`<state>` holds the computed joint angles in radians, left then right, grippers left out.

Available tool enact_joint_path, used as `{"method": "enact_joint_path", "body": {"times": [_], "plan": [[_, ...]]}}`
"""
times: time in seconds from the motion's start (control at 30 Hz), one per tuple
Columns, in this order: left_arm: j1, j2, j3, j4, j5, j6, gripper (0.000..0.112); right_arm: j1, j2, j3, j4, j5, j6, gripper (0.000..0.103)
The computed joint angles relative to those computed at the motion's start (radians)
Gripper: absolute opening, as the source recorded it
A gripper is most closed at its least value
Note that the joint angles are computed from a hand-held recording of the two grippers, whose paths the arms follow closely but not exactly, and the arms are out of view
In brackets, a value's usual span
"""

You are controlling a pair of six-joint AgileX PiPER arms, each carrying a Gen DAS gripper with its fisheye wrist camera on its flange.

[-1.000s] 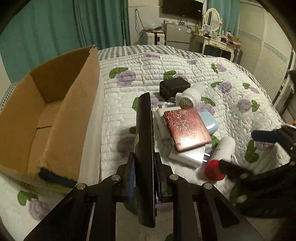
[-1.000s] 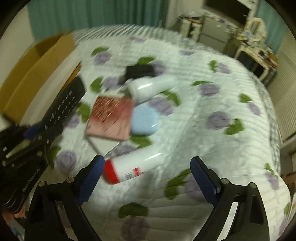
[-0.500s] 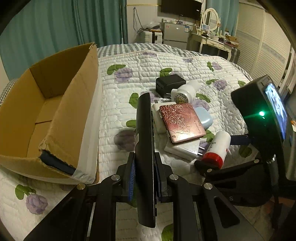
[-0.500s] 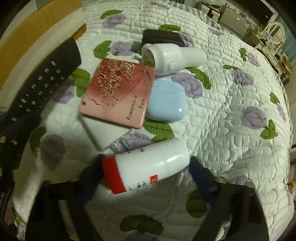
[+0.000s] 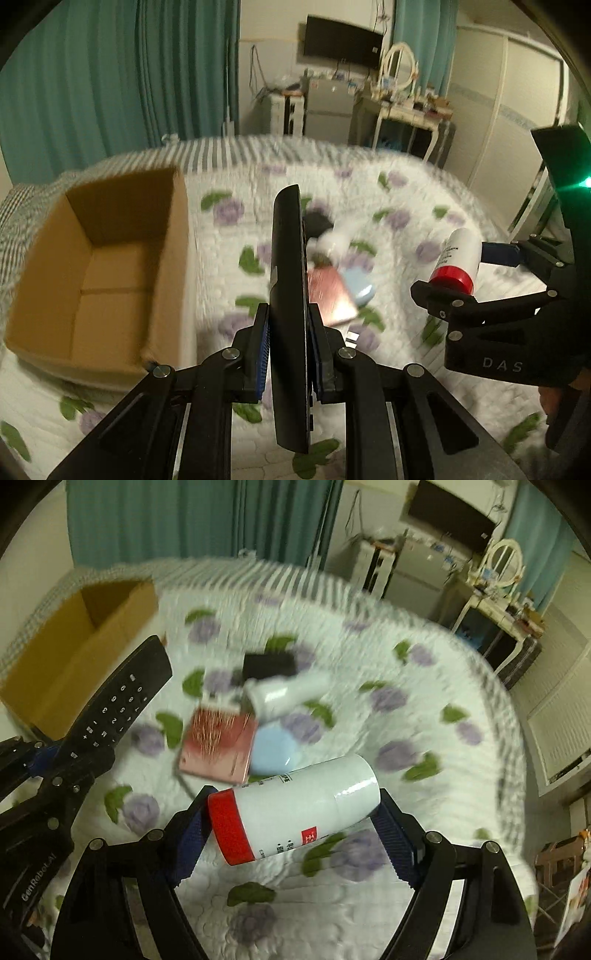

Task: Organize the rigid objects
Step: 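Grasp the red-capped white bottle with the right tool while the left tool holds the remote, then carry the remote and bottle into the cardboard box and open both tools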

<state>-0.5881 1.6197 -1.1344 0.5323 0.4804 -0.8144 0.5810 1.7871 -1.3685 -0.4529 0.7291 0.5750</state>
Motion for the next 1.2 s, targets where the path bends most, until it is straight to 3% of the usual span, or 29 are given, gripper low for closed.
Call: {"method": "enact_joint_path", "body": {"times": [0.17, 0.43, 0.77, 1.13, 1.2], "plan": [[0.067, -0.096, -0.057, -0.105, 0.051, 0.163, 0.019, 0.054, -0.044, -0.125, -0.016, 0.098, -0.021, 0.083], [0.288, -0.176, -0.099, -0.245, 0.089, 0.423, 0.019, 0.164, 0.079, -0.437, 0.018, 0.191, -0.077, 0.083], [0.52, -0.1, -0.029, -0.415, 0.016, 0.637, 0.019, 0.241, 0.362, -0.828, 0.106, 0.306, -0.176, 0.083], [0.575, 0.035, -0.005, -0.523, -0.06, 0.757, 0.021, 0.223, 0.607, -1.155, 0.169, 0.437, -0.26, 0.083], [0.599, 0.04, -0.008, -0.621, -0.062, 0.855, 0.023, 0.219, 0.663, -1.257, 0.177, 0.479, -0.278, 0.083]]}}
